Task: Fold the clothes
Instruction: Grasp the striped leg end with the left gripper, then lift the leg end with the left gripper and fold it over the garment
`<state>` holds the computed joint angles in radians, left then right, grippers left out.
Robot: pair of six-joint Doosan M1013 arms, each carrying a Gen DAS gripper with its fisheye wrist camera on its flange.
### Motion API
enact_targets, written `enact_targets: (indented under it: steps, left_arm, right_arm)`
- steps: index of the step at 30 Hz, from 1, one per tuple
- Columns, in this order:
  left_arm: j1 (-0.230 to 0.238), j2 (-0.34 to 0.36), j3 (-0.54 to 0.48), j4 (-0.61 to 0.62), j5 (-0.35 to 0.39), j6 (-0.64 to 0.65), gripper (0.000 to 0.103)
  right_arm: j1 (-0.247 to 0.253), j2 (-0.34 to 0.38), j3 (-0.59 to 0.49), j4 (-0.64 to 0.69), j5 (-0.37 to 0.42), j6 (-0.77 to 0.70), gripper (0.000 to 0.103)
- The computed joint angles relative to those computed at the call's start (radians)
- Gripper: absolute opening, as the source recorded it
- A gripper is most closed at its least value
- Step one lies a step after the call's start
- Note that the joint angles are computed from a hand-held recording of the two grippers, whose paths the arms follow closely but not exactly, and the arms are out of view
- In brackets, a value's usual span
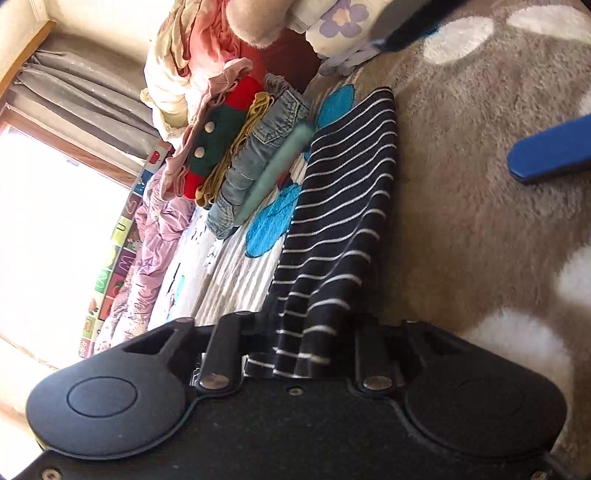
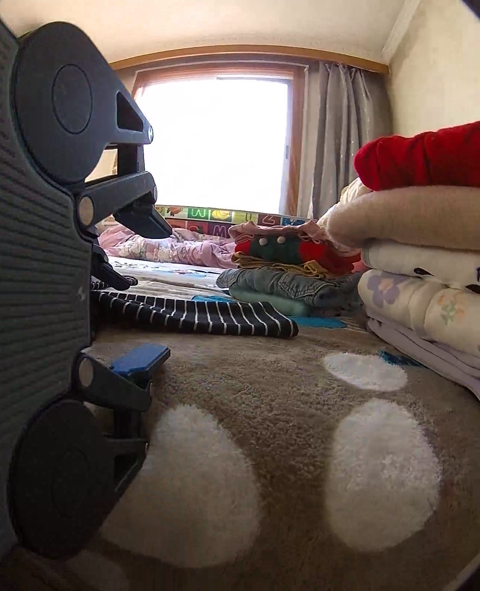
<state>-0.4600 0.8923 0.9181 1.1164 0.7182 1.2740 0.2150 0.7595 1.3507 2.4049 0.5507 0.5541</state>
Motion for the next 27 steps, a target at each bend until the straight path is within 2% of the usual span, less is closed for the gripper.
enact_targets:
  steps: [2,5,8,12,14,18,21,23,27]
  left_arm:
    - [0.011,-0.012,-0.021,-0.107,-0.016,0.009,0.005]
    - [0.051,-0.049,-0.045,-0.344,-0.048,-0.015,0.005]
    - [0.096,-0.094,-0.032,-0.512,-0.110,-0.021,0.005]
    - [0.149,-0.160,0.019,-0.696,-0.192,-0.003,0.004]
    - [0.166,-0.184,0.044,-0.735,-0.211,-0.011,0.004]
    - [0.207,-0.225,0.105,-0.850,-0.265,-0.037,0.004]
    - [0.233,-0.254,0.172,-0.836,-0.319,-0.137,0.004]
    - [0.251,-0.282,0.235,-0.840,-0.369,-0.213,0.004]
    - [0.277,-0.333,0.357,-0.731,-0.483,-0.424,0.004]
  right_arm:
    - [0.004,-0.009,0.019,0.051,-0.013,-0.031,0.065]
    - [0.016,-0.033,0.026,-0.007,-0.051,-0.118,0.073]
    - [0.031,-0.046,0.002,-0.233,-0.006,-0.172,0.073]
    - [0.090,-0.068,-0.041,-0.567,-0.048,-0.329,0.075]
    - [0.120,-0.062,-0.068,-0.703,-0.053,-0.342,0.076]
    - [0.176,-0.046,-0.109,-0.824,-0.104,-0.431,0.076]
    - [0.209,-0.041,-0.118,-0.783,-0.191,-0.583,0.074]
    - [0.223,-0.034,-0.133,-0.888,-0.233,-0.536,0.070]
    - [0.245,-0.024,-0.157,-1.152,-0.286,-0.362,0.065]
